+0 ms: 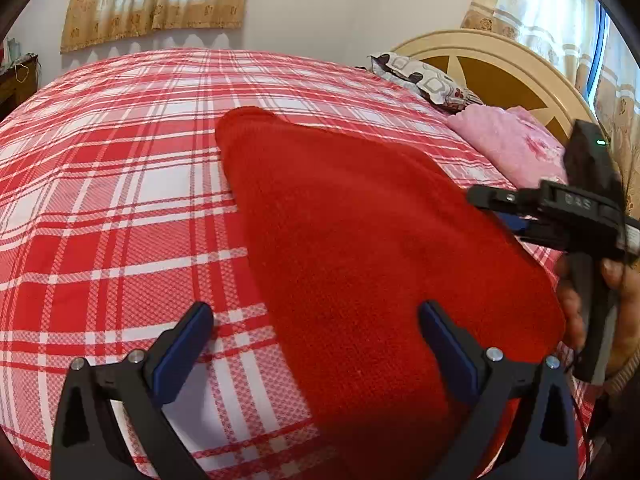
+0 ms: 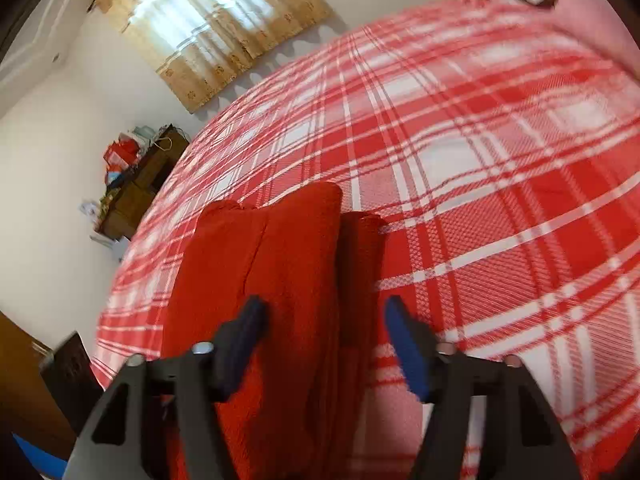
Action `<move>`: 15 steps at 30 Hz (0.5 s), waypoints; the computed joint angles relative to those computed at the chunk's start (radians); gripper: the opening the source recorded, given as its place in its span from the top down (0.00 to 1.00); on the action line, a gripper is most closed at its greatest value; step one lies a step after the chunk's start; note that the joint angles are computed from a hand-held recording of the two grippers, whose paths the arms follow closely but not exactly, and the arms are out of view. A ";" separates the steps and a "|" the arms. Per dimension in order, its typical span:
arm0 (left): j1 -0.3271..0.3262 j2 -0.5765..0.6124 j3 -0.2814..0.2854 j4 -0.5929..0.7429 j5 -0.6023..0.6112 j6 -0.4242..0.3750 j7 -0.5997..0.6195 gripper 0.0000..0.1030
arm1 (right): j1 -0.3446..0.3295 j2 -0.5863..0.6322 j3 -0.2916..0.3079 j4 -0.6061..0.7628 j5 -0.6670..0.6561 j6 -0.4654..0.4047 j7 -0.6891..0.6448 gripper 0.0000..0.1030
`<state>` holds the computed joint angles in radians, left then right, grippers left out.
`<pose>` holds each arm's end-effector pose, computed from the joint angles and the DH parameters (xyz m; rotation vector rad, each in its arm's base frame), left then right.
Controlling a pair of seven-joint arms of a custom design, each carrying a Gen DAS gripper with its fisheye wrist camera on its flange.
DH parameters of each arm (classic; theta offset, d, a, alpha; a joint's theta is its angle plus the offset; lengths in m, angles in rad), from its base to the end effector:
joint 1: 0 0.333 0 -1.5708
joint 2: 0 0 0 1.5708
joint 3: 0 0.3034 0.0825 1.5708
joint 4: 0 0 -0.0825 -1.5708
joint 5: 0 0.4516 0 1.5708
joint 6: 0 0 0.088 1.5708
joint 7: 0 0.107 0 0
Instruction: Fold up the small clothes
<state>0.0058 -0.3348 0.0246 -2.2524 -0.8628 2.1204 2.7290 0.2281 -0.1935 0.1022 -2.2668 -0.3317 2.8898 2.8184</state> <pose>0.5449 -0.0172 0.4988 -1.1648 2.6124 -1.2149 0.5560 0.2128 0.4885 -1.0590 2.0683 -0.2771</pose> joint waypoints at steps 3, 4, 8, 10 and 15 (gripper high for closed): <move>0.001 0.003 0.002 0.004 0.003 -0.011 -0.006 0.00 | -0.003 0.018 -0.014 -0.006 0.011 0.048 -0.009 0.29; 0.002 0.007 0.003 0.008 0.004 -0.017 -0.008 0.00 | 0.003 0.024 -0.021 -0.005 0.031 0.052 -0.028 0.29; 0.006 0.015 0.000 0.017 0.008 -0.033 -0.019 0.00 | -0.016 0.048 -0.014 0.004 0.013 0.086 -0.021 0.29; 0.007 0.013 -0.001 0.015 0.008 -0.034 -0.018 0.00 | -0.029 0.061 -0.006 0.016 -0.022 0.091 0.002 0.29; 0.007 0.019 -0.003 0.023 0.011 -0.044 -0.023 0.00 | -0.016 0.096 -0.024 0.038 -0.006 0.119 -0.030 0.29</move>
<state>0.0133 -0.3153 0.0219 -2.2295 -0.8518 2.0766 2.7064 0.2119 -0.0979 0.0782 -2.2284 -0.3378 3.0088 2.7889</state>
